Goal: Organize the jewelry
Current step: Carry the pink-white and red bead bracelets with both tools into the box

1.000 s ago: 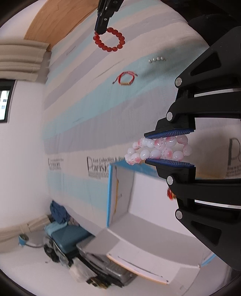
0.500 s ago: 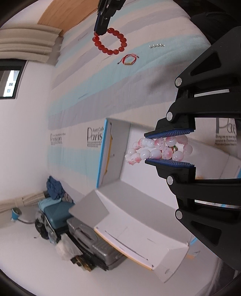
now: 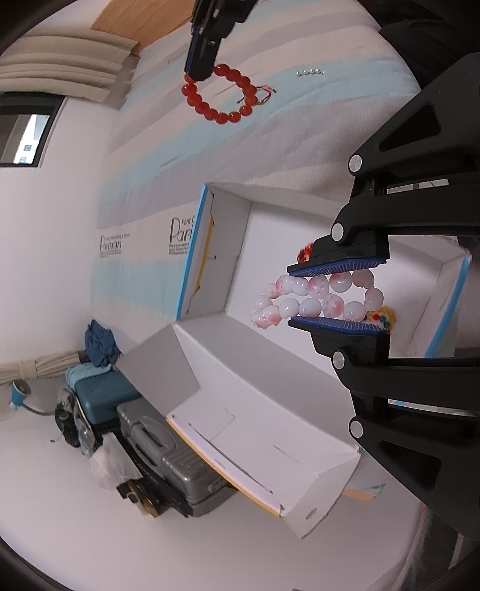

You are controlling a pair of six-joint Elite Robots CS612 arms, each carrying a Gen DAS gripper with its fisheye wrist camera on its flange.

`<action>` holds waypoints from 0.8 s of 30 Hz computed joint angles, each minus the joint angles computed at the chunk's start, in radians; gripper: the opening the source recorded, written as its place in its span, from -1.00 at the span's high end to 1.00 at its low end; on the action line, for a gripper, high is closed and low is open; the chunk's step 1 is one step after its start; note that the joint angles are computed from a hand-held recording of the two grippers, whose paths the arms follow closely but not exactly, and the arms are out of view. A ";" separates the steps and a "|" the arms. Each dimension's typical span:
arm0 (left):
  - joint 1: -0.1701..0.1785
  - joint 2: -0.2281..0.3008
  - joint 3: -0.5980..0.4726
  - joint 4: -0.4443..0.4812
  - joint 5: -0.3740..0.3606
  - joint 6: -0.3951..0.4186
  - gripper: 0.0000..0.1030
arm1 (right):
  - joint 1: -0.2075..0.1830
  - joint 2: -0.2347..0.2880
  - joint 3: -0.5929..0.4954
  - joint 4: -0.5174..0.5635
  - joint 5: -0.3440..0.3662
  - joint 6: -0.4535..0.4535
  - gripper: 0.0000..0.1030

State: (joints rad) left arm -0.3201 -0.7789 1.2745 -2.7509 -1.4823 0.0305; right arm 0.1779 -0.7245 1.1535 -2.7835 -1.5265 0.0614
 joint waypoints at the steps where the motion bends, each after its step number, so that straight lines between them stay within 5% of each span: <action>1: 0.005 -0.001 0.002 -0.002 0.000 -0.006 0.59 | 0.005 0.005 -0.009 0.006 0.003 -0.004 0.76; 11: 0.035 0.009 0.001 0.022 0.023 -0.077 0.59 | 0.055 0.082 -0.134 0.098 0.036 -0.039 0.76; 24: 0.054 0.071 -0.080 0.151 -0.047 -0.097 0.59 | 0.086 0.200 -0.338 0.332 0.054 -0.087 0.76</action>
